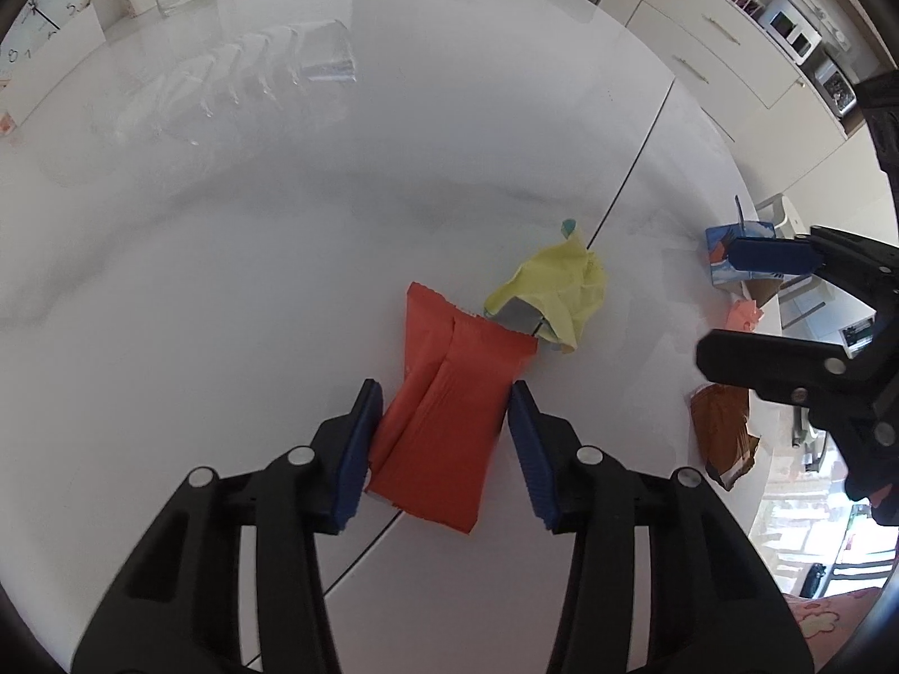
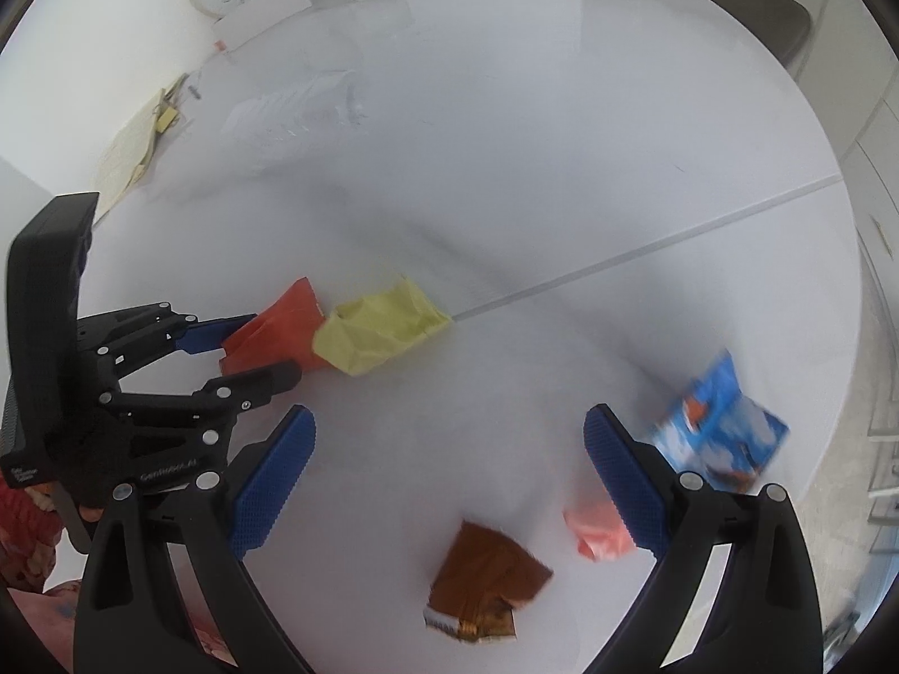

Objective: Collect trash
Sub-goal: 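Grasp the red flat packet with the left gripper while the right grasps the yellow cloth, then carry the red packet and yellow cloth over the bin and open both grippers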

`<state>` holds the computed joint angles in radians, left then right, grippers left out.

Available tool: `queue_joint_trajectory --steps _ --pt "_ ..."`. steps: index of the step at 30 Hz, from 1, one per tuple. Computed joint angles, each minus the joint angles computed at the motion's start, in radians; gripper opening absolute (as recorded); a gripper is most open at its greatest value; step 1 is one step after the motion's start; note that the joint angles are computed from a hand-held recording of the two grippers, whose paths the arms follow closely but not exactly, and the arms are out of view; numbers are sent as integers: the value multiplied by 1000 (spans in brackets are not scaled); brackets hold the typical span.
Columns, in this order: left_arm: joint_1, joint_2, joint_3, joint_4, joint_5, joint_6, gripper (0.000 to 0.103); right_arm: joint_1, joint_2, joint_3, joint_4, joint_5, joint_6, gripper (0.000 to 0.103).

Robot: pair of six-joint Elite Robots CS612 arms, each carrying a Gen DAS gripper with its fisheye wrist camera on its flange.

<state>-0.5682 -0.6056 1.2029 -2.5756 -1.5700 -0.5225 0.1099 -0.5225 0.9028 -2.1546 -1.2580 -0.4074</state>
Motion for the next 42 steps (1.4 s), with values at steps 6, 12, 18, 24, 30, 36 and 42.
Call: queue_joint_trajectory --steps 6,12,18,24,30,36,42 --pt "14 -38 64 -46 -28 -88 45 21 47 -67 12 31 -88 96" --pt "12 -74 117 -78 -6 -140 45 43 82 -109 42 -19 -181 80" --pt "7 -71 114 -81 -3 -159 45 46 69 -79 -3 -39 -184 66" --pt "2 -76 111 -97 -9 -122 45 32 22 -6 -68 -41 -142 66" --pt "-10 -84 101 -109 -32 -74 45 -1 -67 137 -176 -15 -68 66" --pt "-45 -79 70 -111 -63 -11 45 -57 -173 316 -301 -11 19 66" --pt "-84 -64 25 -84 -131 76 45 -109 -249 462 -408 -48 135 66"
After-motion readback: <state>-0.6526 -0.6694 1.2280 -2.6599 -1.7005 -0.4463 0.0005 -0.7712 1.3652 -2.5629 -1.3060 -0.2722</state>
